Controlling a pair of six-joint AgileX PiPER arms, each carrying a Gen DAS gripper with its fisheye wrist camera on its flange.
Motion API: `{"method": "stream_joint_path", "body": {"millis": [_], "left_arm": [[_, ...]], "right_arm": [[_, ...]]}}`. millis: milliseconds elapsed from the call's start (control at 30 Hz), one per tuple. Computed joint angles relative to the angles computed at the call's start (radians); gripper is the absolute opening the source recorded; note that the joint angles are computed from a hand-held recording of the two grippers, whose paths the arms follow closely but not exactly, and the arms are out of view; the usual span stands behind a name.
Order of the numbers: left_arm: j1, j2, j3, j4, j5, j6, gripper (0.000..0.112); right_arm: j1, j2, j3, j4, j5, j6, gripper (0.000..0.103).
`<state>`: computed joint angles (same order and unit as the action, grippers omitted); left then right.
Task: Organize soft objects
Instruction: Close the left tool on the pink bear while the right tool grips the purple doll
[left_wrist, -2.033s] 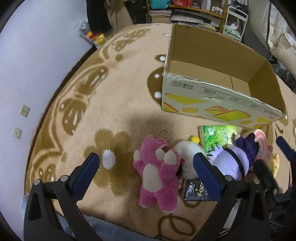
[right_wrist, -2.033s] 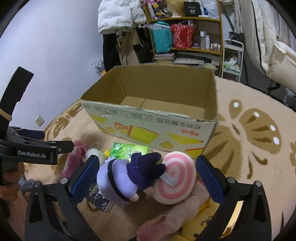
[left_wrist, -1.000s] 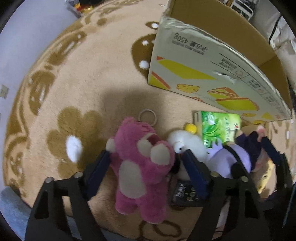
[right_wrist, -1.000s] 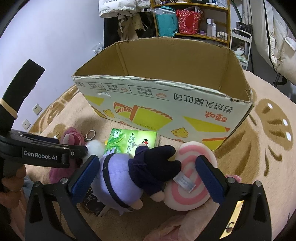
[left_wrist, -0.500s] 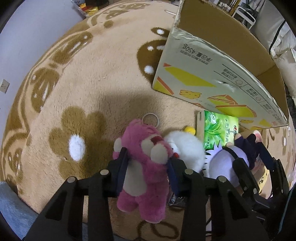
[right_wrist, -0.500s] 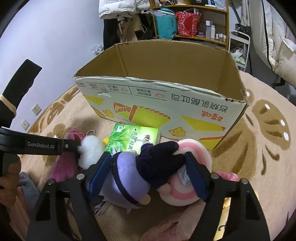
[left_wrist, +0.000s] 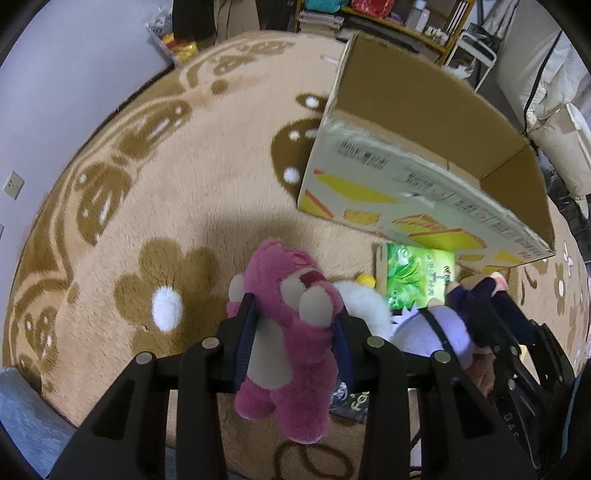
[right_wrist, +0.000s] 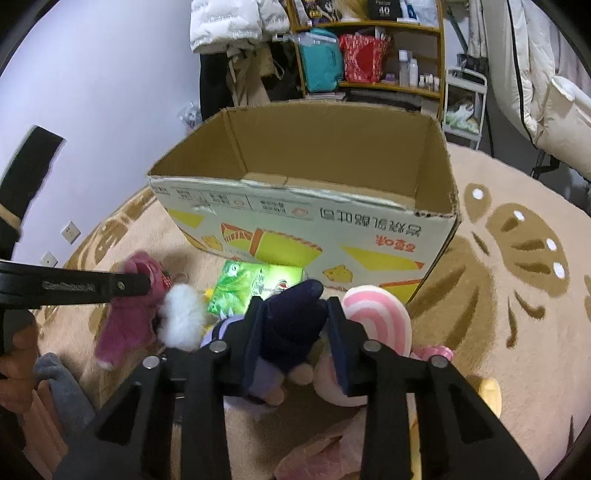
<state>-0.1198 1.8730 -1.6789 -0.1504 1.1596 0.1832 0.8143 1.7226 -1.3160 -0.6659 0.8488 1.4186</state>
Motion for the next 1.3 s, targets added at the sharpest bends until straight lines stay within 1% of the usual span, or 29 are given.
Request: {"method": "stream_joint_path", "body": {"millis": [67,133,200,300,433,500,767,867,967,1200,1300], "left_arm": [[0.012,-0.040,0.049,-0.009,-0.031,0.026,0.036],[0.012,-0.043,0.054,-0.007,-0.054,0.031,0.036],[-0.003,-0.071,0.062,-0.008,-0.057,0.018,0.036],[0.008,-0.110,0.092,-0.011,-0.080,0.036,0.036],[0.013,-0.178,0.142,-0.031,-0.132,0.061,0.036],[0.019,-0.202,0.158,-0.049,-0.150,0.081,0.036],[0.012,-0.270,0.201,-0.067,-0.221,0.127,0.036],[0.002,-0.298,0.210,-0.042,-0.240,0.119,0.036],[-0.013,-0.333,0.224,-0.022,-0.275,0.129,0.036],[-0.034,-0.349,0.166,-0.042,-0.302,0.169,0.036],[-0.059,-0.337,0.132,-0.027,-0.328,0.178,0.037]], "right_arm": [[-0.012,-0.007,0.018,0.007,-0.028,0.006,0.036],[-0.026,-0.019,0.036,0.018,-0.054,0.012,0.035],[-0.027,-0.021,0.040,0.012,-0.063,0.030,0.033],[-0.010,-0.032,0.038,-0.027,-0.038,0.059,0.029],[0.016,-0.053,0.025,-0.077,0.001,0.076,0.019],[0.023,-0.058,0.016,-0.088,0.012,0.077,0.012],[0.047,-0.084,-0.008,-0.110,0.056,0.092,0.012],[0.075,-0.104,-0.024,-0.154,0.099,0.112,0.012],[0.098,-0.124,-0.050,-0.199,0.138,0.123,0.012],[0.115,-0.159,-0.127,-0.271,0.211,0.092,0.012],[0.107,-0.166,-0.166,-0.298,0.221,0.066,0.012]]}}
